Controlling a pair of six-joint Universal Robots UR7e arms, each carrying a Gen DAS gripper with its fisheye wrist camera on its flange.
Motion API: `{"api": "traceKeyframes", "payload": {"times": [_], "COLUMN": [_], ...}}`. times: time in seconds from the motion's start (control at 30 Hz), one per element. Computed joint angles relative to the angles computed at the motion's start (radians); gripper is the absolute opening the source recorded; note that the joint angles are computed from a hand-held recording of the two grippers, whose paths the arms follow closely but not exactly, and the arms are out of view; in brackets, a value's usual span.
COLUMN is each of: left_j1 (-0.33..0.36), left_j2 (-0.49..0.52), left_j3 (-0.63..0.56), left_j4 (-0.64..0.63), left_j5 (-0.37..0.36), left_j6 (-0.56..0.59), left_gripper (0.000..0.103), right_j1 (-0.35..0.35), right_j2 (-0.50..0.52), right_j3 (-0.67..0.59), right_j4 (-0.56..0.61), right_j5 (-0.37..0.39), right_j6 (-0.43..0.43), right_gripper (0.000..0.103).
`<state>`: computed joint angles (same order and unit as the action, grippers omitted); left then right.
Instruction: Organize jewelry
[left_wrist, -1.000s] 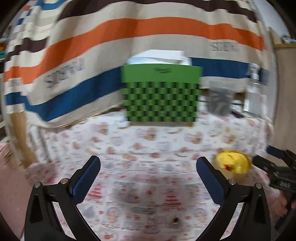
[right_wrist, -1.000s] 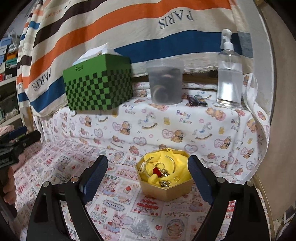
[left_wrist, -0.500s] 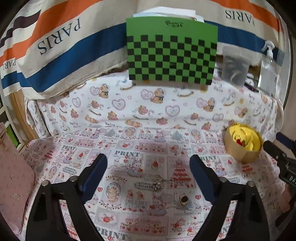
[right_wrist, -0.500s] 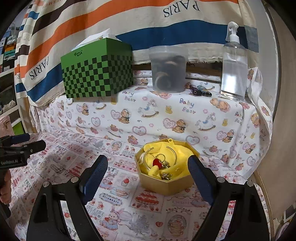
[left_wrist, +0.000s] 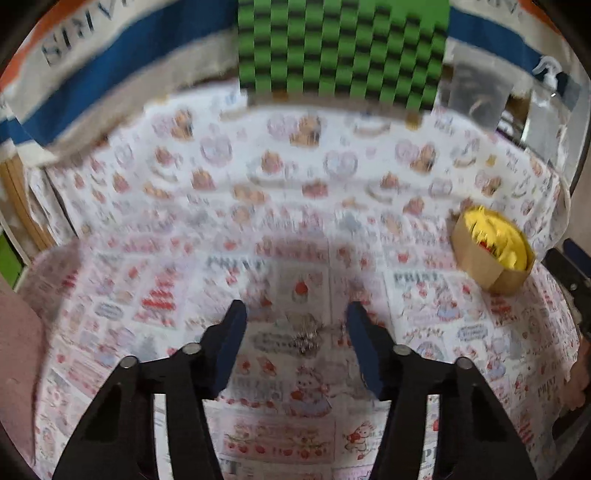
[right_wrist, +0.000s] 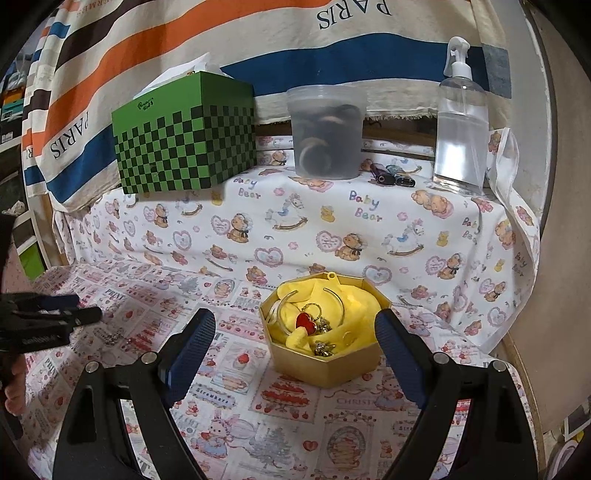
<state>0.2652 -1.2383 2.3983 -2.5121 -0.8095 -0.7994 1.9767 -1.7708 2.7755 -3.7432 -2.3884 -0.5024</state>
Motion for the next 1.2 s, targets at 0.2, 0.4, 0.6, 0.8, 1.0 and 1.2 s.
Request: {"api": "traceKeyframes", "payload": {"times": [0.2,0.4,0.6,0.8,1.0,1.2], "left_j1": [0.046,0.060,0.057,0.045,-0.056,-0.157], "left_j2": [0.023,0.064,0.081,0.055,-0.065,-0.152], "left_j3": [-0.011,-0.032,-0.038,-0.024,0.054,0.125], "left_j4": [-0.028,-0.010,0.006,-0.016,-0.111,-0.216], "left_j5": [-0.086,-0.092,-0.069,-0.055,0.050,0.185], "left_j6": [0.029,0.033,0.033,0.034,0.014,0.005], "left_gripper": [0.046,0.023,0.017,0.003,0.002,0.002], "right_j1": [-0.008,-0.017,-0.023,-0.020,-0.007,0.061], "right_j2": [-0.014,-0.010,-0.009,-0.008,0.009,0.116], "right_j3": [-0.002,-0.006,-0.008,-0.010,-0.008,-0.017], "right_j4": [0.021,0.024,0.030,0.038,0.041,-0.003], "right_j5": [-0.004,-0.017,-0.026,-0.031,-0.047,-0.118], "right_j6": [0.014,0.020,0.026,0.035,0.047,0.030], "right_gripper": [0.090,0.090,0.090,0.090,0.090,0.090]}}
